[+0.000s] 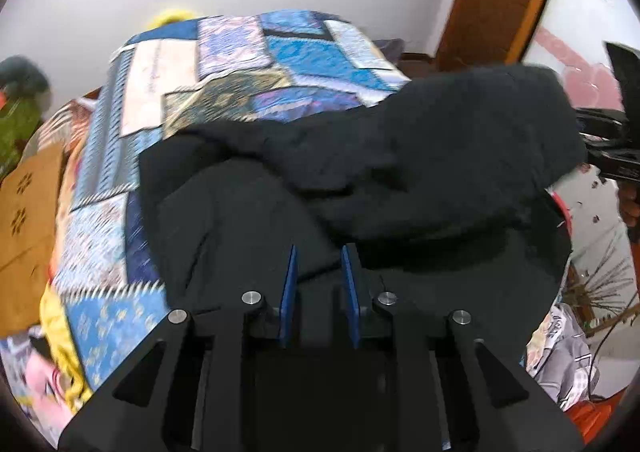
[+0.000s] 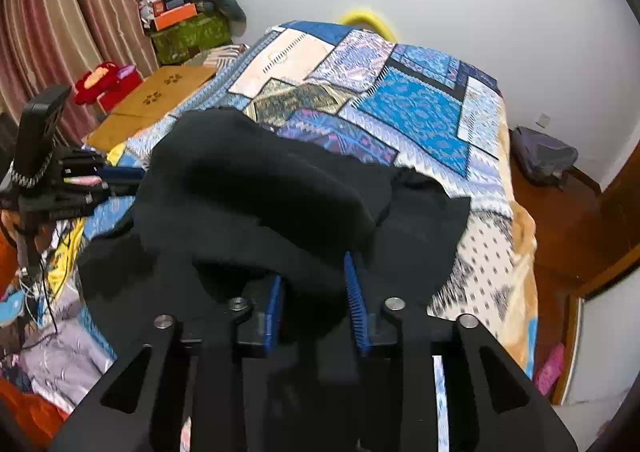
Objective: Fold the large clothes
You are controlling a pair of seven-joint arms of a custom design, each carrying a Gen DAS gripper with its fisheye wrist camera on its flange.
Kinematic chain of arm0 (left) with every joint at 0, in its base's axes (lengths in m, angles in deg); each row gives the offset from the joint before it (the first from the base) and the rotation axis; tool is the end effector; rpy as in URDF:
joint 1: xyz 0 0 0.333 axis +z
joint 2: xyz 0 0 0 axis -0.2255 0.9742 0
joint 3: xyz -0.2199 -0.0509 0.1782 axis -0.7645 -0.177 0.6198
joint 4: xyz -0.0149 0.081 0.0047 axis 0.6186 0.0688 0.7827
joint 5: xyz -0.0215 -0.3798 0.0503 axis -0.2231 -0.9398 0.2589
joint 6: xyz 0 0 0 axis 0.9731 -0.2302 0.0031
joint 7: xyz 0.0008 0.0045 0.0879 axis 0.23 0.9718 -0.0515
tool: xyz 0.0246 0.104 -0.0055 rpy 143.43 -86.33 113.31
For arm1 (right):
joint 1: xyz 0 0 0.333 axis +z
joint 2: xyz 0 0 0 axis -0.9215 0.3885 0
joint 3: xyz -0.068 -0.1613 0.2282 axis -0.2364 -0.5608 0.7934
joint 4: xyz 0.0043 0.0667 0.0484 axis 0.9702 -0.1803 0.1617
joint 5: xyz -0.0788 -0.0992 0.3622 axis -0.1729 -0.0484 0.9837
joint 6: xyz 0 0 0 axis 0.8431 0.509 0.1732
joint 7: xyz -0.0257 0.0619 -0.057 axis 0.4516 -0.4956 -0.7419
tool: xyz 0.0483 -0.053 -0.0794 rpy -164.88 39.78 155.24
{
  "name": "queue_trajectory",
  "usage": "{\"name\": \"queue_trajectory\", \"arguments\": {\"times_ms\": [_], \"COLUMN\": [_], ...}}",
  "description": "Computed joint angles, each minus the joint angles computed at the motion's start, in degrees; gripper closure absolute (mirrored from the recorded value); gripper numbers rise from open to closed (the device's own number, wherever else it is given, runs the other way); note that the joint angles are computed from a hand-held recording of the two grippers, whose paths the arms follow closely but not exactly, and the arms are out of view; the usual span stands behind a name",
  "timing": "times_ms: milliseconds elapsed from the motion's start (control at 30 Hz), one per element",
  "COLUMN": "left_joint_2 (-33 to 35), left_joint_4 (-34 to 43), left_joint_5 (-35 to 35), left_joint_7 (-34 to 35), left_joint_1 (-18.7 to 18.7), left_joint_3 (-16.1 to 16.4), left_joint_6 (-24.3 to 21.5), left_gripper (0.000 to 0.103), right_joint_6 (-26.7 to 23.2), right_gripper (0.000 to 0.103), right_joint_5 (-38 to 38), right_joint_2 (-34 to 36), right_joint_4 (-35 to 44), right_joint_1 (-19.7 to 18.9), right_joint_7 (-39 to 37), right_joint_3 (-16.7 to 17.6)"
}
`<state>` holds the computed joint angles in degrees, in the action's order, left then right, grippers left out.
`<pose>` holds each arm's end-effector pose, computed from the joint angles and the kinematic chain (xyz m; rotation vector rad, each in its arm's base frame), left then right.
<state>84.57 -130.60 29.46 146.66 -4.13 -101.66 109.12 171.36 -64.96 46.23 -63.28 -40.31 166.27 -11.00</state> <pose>0.7222 -0.0558 0.4670 -1.0301 2.7005 -0.9248 0.5509 0.3219 0.5452 -1.8468 1.8791 -0.5725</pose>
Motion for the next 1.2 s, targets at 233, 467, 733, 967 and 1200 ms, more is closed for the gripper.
{"name": "queue_trajectory", "arguments": {"times_ms": [233,467,733,967,1200], "left_joint_2": [-2.9,-4.2,-3.8,-4.2,-3.8], "left_joint_4": [-2.4,-2.4,-6.5,-12.8,-8.2], "left_joint_5": [-1.0,-7.8,-6.4,-0.2,-5.3], "left_joint_7": [0.9,2.4,2.6,3.7,5.2], "left_joint_1": [0.3,-0.5,-3.0,-4.4,-1.0], "left_joint_3": [-0.4,-3.0,-1.9,-0.3,-1.8], "left_joint_6": [6.2,6.7,5.7,7.3,4.6], "left_gripper": [0.08,0.053,0.04,0.032,0.033], "right_joint_6": [1.7,4.2,3.5,5.6,7.4], "right_gripper": [0.068,0.055,0.055,0.055,0.055], "right_joint_5": [-4.9,-10.7,3.1,8.3,5.5], "right_joint_2": [-5.4,-1.4,8.9,8.2,3.8], "right_joint_4": [-3.7,1.7,5.8,0.6,-1.0], "right_joint_1": [-0.6,-1.1,0.0,0.8,0.5], "right_joint_7": [6.0,11.5,4.3,3.7,5.8], "right_joint_3": [0.7,1.1,-1.0,-2.4,-3.4]}}
